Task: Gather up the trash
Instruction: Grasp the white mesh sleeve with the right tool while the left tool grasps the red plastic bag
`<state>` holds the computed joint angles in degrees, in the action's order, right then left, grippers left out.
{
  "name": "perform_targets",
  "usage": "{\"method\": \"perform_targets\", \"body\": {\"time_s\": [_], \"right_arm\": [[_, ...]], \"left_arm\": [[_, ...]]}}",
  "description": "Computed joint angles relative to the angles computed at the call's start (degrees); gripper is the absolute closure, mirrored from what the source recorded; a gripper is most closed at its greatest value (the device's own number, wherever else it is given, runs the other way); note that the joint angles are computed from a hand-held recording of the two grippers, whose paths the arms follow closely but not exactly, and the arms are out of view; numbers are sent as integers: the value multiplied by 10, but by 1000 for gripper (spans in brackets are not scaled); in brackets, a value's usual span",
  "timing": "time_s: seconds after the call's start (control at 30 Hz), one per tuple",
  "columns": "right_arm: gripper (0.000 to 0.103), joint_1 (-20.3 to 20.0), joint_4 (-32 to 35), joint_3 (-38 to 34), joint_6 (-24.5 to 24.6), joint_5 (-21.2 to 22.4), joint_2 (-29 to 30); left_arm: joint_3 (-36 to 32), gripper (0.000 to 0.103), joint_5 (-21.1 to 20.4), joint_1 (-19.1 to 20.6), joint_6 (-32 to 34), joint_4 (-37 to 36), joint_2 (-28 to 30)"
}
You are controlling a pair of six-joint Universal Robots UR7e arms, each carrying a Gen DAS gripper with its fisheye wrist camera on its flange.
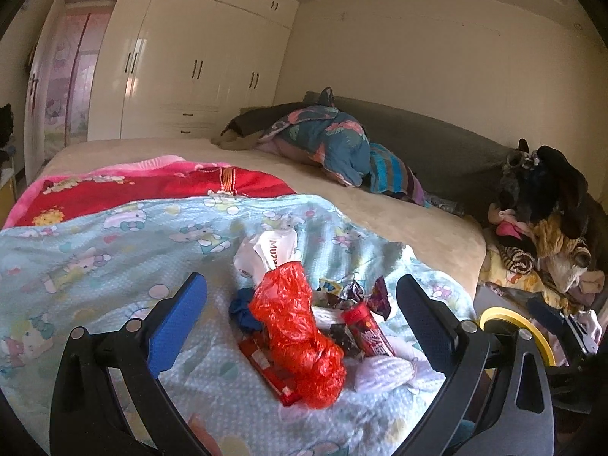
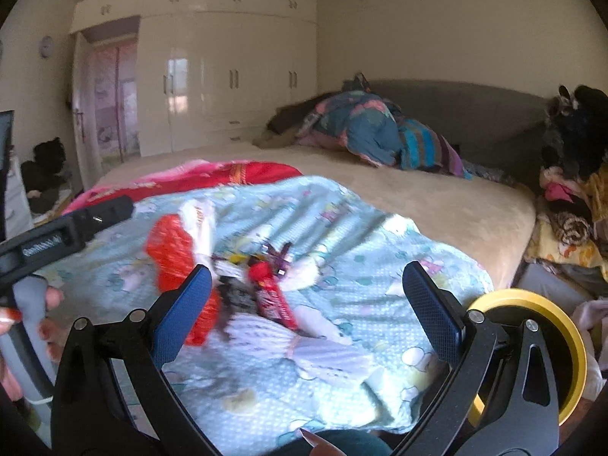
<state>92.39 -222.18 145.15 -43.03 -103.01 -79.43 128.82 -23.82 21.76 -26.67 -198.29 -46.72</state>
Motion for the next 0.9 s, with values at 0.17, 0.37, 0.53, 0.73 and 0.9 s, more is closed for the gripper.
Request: {"method": "perform_targets", "body": {"time_s": [0.17, 0.37, 0.53, 0.73, 0.9], "right_arm": [[10, -36, 49, -22, 36, -15, -11], [10, -78, 119, -34, 59, -21, -21], [14, -84, 159, -40, 57, -44, -11], [37, -88, 251, -60, 79, -51, -6], [61, -107, 303, -58, 88, -22, -23]], "left_arm": [[-24, 6, -40, 30, 40, -50, 24], [-60, 6, -65, 63, 53, -25, 50], [-76, 6, -79, 92, 48, -10, 60], [-72, 7, -103, 111, 43, -20, 59], [-60, 7, -137, 117, 34, -21, 51]]}}
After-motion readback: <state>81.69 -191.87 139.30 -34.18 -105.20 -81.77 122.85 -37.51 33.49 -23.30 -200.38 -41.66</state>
